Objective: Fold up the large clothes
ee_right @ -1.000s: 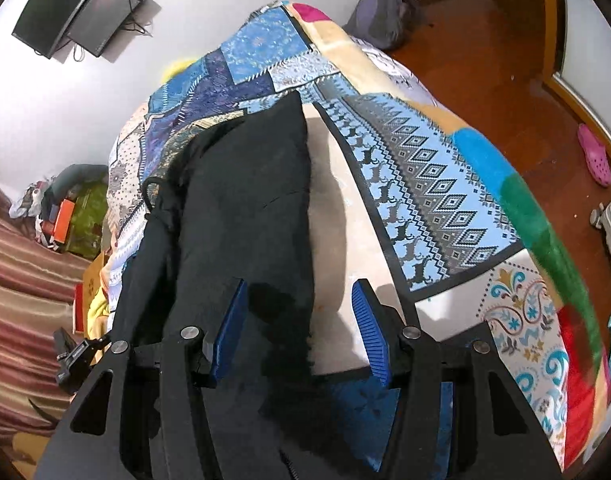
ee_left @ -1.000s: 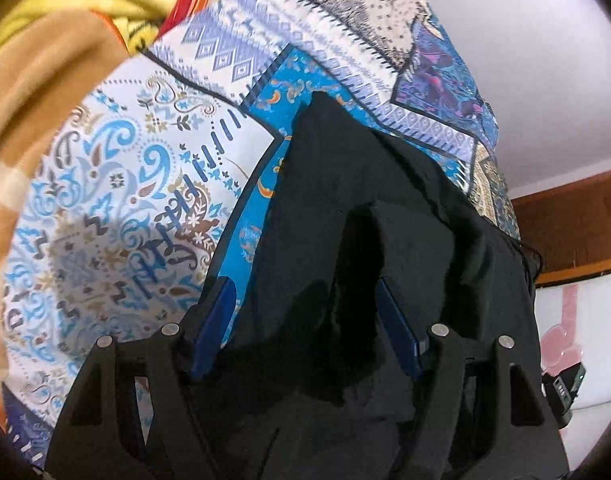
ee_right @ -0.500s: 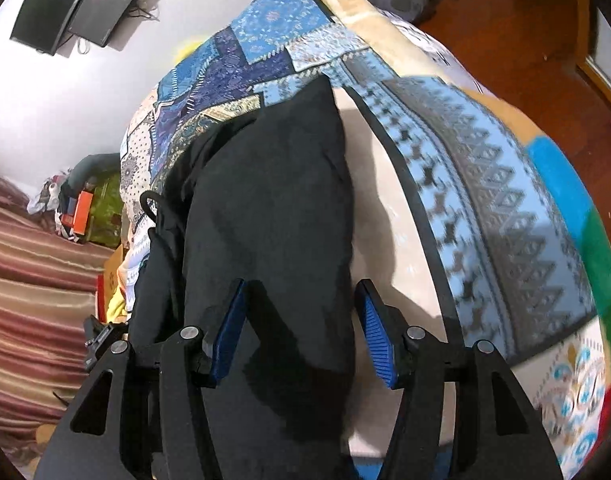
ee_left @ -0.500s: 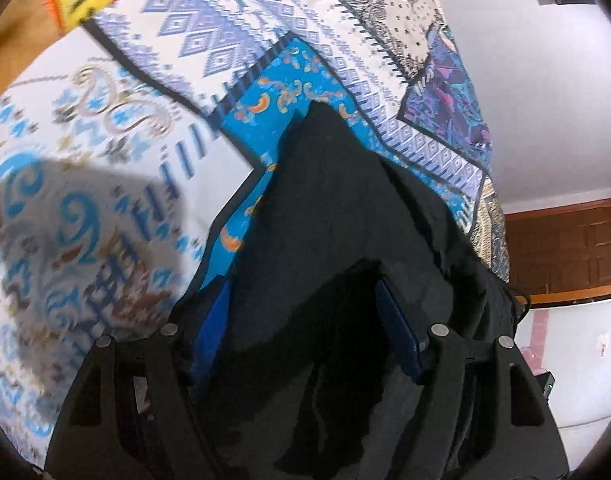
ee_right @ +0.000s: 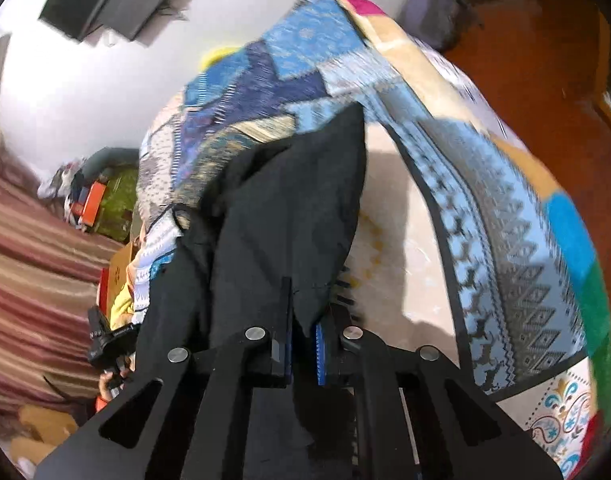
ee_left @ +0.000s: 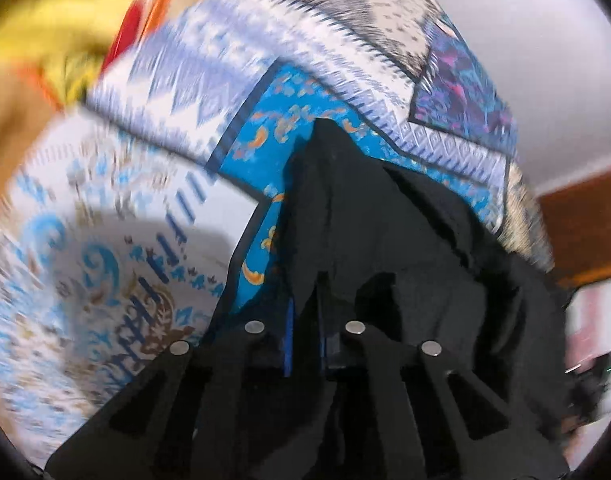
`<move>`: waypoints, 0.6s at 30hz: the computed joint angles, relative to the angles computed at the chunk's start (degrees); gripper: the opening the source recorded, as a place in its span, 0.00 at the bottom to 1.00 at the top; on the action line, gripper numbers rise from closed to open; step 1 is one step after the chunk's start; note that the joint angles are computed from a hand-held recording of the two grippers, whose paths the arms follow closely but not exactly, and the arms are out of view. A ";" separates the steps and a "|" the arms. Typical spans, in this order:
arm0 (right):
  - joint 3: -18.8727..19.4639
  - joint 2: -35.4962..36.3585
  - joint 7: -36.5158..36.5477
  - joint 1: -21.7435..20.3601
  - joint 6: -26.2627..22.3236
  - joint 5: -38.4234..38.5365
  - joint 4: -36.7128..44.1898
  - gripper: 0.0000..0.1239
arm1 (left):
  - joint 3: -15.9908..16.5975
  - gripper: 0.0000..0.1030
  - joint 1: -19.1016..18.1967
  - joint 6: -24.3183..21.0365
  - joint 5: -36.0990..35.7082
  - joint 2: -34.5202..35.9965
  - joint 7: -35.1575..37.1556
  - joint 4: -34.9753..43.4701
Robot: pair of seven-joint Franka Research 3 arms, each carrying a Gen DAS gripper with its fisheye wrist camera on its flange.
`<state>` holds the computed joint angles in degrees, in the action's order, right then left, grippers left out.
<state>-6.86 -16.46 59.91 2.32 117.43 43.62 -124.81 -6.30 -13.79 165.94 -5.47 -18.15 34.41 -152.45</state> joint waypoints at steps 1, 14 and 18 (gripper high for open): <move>0.64 -1.01 -0.79 0.26 1.20 -0.64 -0.23 0.06 | -3.44 0.06 3.48 -4.23 6.27 -0.36 -3.00 2.19; 5.34 3.12 -3.42 6.67 13.33 -3.63 6.32 0.05 | -6.31 0.05 10.97 -10.99 25.97 -3.18 -9.63 10.92; 6.00 5.48 -2.40 7.67 15.94 -5.30 7.78 0.05 | -5.71 0.05 11.35 -11.86 27.65 -1.80 -10.44 11.70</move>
<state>-0.85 -10.98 57.52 10.00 133.37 38.32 -117.02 -12.01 -2.44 154.08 22.18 -19.95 23.97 -140.75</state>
